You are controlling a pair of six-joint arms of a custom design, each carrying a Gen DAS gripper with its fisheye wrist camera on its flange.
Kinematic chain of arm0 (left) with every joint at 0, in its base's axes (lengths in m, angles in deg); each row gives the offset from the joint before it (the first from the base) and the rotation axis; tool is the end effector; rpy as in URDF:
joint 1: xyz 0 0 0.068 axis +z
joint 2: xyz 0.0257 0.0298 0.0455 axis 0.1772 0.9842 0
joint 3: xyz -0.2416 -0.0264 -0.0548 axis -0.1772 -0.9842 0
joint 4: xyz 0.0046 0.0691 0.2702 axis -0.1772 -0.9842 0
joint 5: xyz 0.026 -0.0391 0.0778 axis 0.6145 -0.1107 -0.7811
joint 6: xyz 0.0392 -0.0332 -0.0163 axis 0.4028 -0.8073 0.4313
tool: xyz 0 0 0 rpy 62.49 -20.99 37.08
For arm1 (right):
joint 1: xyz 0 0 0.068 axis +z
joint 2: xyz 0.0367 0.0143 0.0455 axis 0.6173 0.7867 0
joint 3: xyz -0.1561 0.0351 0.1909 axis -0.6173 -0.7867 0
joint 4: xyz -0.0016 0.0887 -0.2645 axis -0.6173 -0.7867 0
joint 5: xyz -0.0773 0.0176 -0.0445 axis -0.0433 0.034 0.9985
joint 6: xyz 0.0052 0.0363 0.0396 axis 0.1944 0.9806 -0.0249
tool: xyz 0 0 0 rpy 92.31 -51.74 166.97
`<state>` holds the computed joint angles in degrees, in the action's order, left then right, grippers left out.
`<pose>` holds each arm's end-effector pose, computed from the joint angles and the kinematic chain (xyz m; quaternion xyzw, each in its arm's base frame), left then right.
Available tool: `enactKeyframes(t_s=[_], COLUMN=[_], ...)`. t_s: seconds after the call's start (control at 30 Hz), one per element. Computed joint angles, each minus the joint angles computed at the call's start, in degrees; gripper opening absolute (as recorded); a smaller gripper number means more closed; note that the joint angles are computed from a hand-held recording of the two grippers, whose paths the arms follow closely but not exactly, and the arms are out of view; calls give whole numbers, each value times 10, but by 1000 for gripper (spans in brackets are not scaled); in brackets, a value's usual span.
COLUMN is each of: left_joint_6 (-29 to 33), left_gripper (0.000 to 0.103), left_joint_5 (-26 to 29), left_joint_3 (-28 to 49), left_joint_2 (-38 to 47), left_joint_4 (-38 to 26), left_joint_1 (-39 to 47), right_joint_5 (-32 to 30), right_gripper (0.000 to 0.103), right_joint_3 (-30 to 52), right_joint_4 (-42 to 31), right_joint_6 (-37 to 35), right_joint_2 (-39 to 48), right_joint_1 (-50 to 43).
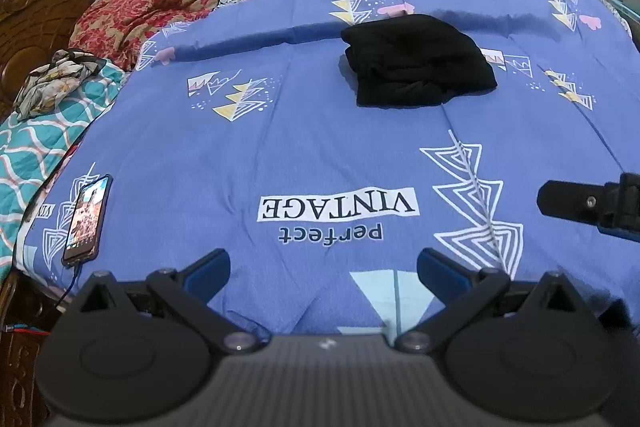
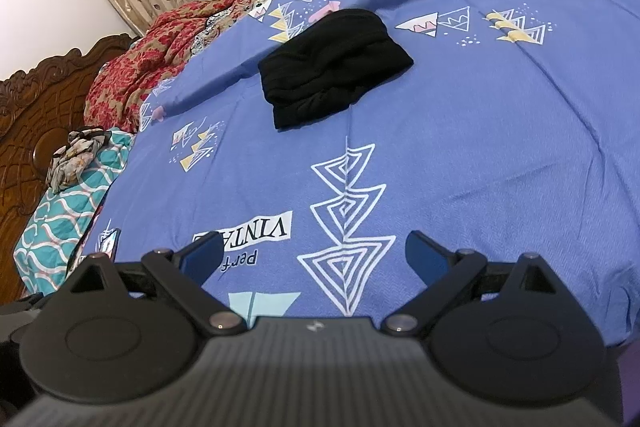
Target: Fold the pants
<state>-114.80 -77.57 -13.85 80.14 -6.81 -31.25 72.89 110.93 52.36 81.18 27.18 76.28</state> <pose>0.1958 -0.1483 0.2303 0.0170 0.9368 0.0727 0.3417 0.2539 0.1919 0.1936 0.0957 0.9013 0.2197 0.3609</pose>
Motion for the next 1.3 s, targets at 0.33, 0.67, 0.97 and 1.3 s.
enactKeyframes(t_s=[0.33,0.67,0.97,1.3], left_joint_6=[2,6,13,23], left_gripper=[103,103,103,103], left_joint_5=[-3,-20,-31,-30], left_joint_3=[10,37,71,111], left_joint_2=[19,61,102,147], left_joint_4=[-5,-17,-23,-25], left_joint_1=[-3,-12,-19,-17], right_joint_5=[-15,-33,-39,-53], right_gripper=[99,99,99,99], right_joint_3=[-11,-27,-40,-50], right_joint_4=[9,22,37,54], right_joint_6=[1,3,-4,-8], right_joint_2=[-6,-16,-27,-28], right_joint_1=[-13,-30,-43,-68])
